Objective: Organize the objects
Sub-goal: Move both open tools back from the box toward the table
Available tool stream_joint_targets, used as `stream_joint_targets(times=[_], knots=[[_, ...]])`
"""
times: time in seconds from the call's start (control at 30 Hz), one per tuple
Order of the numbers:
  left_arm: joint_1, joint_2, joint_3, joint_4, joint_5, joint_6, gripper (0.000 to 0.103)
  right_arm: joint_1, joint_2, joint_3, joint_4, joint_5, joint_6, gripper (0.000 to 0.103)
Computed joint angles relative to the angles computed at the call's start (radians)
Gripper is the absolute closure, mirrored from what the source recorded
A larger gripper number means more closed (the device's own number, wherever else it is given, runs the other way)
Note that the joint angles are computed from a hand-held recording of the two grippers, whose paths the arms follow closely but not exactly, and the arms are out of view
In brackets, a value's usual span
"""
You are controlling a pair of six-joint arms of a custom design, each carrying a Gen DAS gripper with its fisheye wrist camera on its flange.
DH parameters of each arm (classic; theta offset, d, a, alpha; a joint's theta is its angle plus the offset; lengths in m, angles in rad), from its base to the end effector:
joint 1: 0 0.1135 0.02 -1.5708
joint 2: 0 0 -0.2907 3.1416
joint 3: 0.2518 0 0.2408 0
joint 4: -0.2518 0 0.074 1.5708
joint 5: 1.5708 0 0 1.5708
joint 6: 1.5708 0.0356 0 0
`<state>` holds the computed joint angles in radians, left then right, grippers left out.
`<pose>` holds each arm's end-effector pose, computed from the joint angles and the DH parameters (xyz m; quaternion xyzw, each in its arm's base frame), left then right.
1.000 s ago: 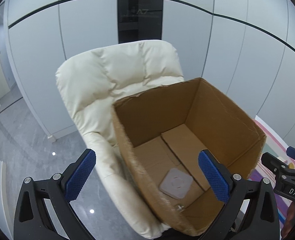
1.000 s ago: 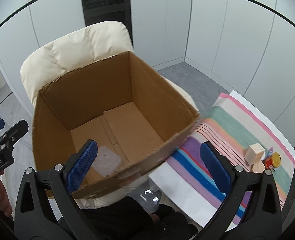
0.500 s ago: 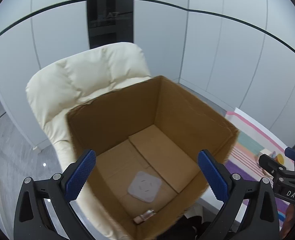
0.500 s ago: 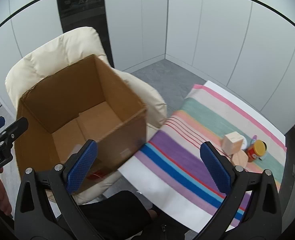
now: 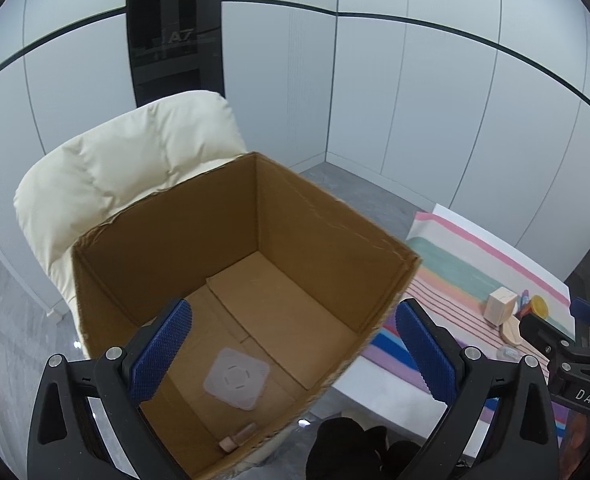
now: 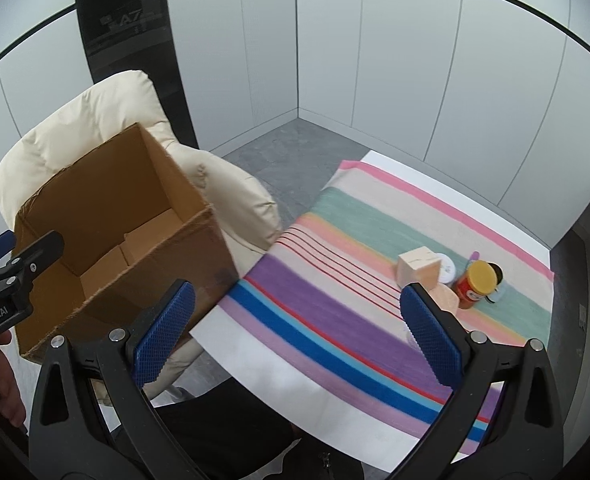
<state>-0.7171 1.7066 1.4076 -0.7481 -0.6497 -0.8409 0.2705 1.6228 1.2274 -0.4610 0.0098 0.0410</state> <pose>0.2788 -0.2145 0.3015 -0.1391 0.9085 0.0470 0.3912 0.3328 0.0919 0.2865 -0.1056 0.9309 0.0497 0.3461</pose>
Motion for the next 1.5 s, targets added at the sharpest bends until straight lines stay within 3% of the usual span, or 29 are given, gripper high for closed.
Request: stream_joint_targets(times=[0.43, 1.5], knots=[[-0.026, 0.132, 0.154, 0.004, 0.036, 0.046, 0.001, -0.140, -0.029, -0.037, -0.003, -0.036, -0.039, 0.000], [-0.166, 0.582, 0.816, -0.181, 0.125, 0.138, 0.001, -0.549, -0.075, -0.082, -0.049, -0.156, -0.167, 0.000]])
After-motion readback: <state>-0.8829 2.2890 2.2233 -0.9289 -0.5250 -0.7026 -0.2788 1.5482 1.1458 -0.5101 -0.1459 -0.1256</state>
